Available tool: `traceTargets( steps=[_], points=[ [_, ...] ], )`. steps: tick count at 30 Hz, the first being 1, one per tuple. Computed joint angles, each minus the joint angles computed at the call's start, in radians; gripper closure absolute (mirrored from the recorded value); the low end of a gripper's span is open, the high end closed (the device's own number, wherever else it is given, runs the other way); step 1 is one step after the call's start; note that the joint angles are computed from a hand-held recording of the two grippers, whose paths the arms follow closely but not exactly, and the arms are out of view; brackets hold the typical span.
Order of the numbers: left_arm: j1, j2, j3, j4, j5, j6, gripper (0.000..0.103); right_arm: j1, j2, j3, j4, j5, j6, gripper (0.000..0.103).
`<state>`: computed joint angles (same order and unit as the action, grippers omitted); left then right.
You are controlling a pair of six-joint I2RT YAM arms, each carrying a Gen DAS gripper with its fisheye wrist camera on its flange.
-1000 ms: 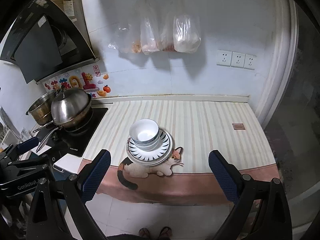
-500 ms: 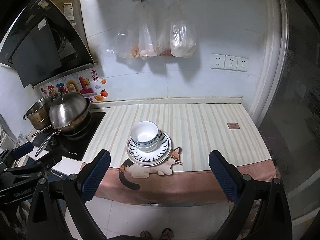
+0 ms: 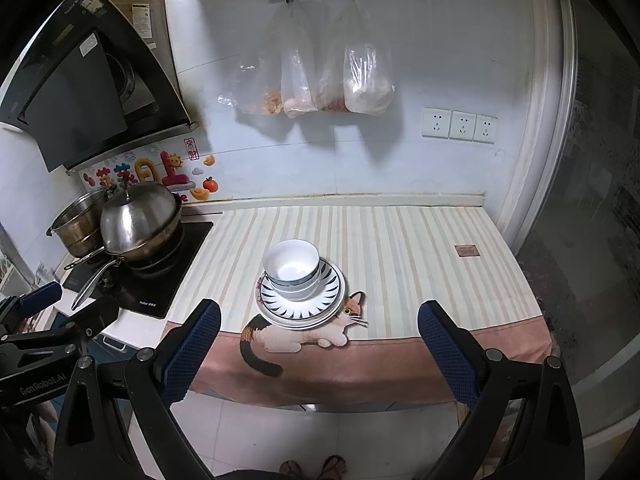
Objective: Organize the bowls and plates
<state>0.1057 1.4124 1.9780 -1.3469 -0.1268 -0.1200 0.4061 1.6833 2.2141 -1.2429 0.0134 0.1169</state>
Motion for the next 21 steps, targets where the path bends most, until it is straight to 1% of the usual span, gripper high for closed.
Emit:
traceTargets(
  steps=[6, 21],
  points=[
    [-0.012, 0.000, 0.011, -0.010, -0.008, -0.008, 0.000, -0.007, 0.003, 0.003, 0.002, -0.006, -0.009, 0.002],
    [-0.018, 0.011, 0.038, -0.034, -0.006, 0.002, 0.000, -0.011, -0.047, -0.066, 0.007, -0.002, 0.004, 0.002]
  ],
)
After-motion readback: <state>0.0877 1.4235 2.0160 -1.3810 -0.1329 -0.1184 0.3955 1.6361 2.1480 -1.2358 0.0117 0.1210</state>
